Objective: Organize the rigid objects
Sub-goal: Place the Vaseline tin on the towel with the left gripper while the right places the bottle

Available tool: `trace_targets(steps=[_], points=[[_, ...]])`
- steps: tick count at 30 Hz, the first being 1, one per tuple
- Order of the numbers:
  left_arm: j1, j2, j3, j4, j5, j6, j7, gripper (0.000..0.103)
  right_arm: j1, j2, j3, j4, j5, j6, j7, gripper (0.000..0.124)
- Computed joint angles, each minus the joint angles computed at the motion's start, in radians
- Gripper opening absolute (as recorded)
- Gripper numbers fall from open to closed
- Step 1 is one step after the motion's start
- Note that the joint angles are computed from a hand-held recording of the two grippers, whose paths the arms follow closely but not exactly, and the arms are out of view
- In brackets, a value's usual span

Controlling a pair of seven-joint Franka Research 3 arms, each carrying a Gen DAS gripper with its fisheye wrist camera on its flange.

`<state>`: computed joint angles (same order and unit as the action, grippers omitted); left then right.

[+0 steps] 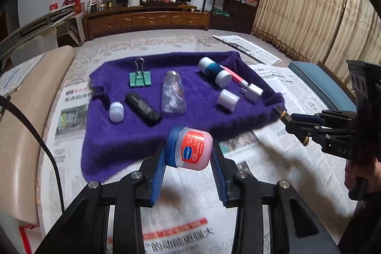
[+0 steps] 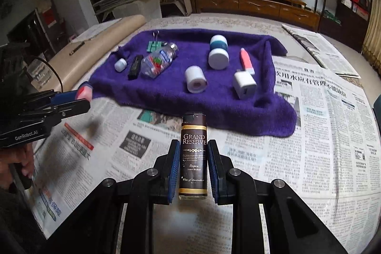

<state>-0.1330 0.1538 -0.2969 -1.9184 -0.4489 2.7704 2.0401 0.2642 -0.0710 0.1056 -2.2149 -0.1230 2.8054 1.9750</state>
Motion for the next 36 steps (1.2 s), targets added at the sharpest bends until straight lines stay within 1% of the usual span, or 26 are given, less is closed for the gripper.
trace_targets(steps=[2, 3, 5, 9, 10, 11, 13, 14, 16, 18, 20, 21, 23, 28, 31, 33, 34, 36], points=[[-0.002, 0.035, 0.012, 0.052, 0.04, -0.022, -0.032, 0.035, -0.007, 0.018, -0.007, 0.024, -0.005, 0.018, 0.004, 0.023], [-0.004, 0.054, 0.019, 0.077, 0.071, -0.024, -0.052, 0.035, -0.006, 0.032, -0.011, 0.048, 0.01, 0.002, -0.015, 0.023], [-0.009, 0.095, 0.036, 0.132, 0.152, -0.039, -0.107, 0.035, -0.006, 0.064, -0.024, 0.09, 0.048, -0.004, -0.053, 0.023], [0.002, 0.18, 0.045, 0.251, 0.258, -0.108, -0.186, 0.035, -0.006, 0.163, -0.048, 0.225, 0.1, -0.063, -0.134, 0.023], [-0.003, 0.2, 0.052, 0.278, 0.296, -0.13, -0.206, 0.035, -0.005, 0.194, -0.052, 0.269, 0.113, -0.095, -0.158, 0.023], [-0.002, 0.216, 0.052, 0.3, 0.321, -0.15, -0.215, 0.035, -0.002, 0.218, -0.058, 0.301, 0.116, -0.112, -0.169, 0.023], [-0.002, 0.246, 0.052, 0.34, 0.363, -0.186, -0.233, 0.035, 0.009, 0.275, -0.073, 0.379, 0.097, -0.173, -0.182, 0.023], [0.001, 0.26, 0.049, 0.359, 0.374, -0.205, -0.234, 0.035, 0.015, 0.296, -0.081, 0.404, 0.088, -0.188, -0.183, 0.023], [-0.002, 0.275, 0.053, 0.375, 0.405, -0.219, -0.251, 0.035, 0.023, 0.323, -0.091, 0.436, 0.083, -0.211, -0.191, 0.023], [0.0, 0.288, 0.052, 0.396, 0.427, -0.245, -0.253, 0.035, 0.033, 0.342, -0.101, 0.45, 0.069, -0.213, -0.192, 0.023], [-0.007, 0.3, 0.058, 0.415, 0.456, -0.268, -0.265, 0.035, 0.042, 0.359, -0.11, 0.469, 0.052, -0.24, -0.193, 0.023], [-0.01, 0.304, 0.06, 0.424, 0.471, -0.282, -0.265, 0.035, 0.045, 0.361, -0.113, 0.465, 0.047, -0.233, -0.19, 0.023], [-0.025, 0.322, 0.072, 0.457, 0.516, -0.325, -0.27, 0.035, 0.046, 0.372, -0.114, 0.473, 0.046, -0.246, -0.199, 0.023], [-0.042, 0.374, 0.078, 0.554, 0.564, -0.434, -0.255, 0.035, 0.049, 0.38, -0.119, 0.472, 0.047, -0.239, -0.207, 0.023], [-0.047, 0.409, 0.075, 0.625, 0.564, -0.514, -0.239, 0.036, 0.049, 0.39, -0.119, 0.488, 0.047, -0.253, -0.217, 0.023], [-0.044, 0.422, 0.071, 0.652, 0.553, -0.548, -0.224, 0.036, 0.047, 0.39, -0.118, 0.486, 0.051, -0.249, -0.229, 0.023], [-0.042, 0.439, 0.067, 0.688, 0.543, -0.589, -0.215, 0.036, 0.045, 0.389, -0.117, 0.485, 0.056, -0.249, -0.236, 0.023], [-0.054, 0.46, 0.073, 0.731, 0.55, -0.631, -0.208, 0.036, 0.039, 0.388, -0.112, 0.484, 0.071, -0.25, -0.257, 0.023]])
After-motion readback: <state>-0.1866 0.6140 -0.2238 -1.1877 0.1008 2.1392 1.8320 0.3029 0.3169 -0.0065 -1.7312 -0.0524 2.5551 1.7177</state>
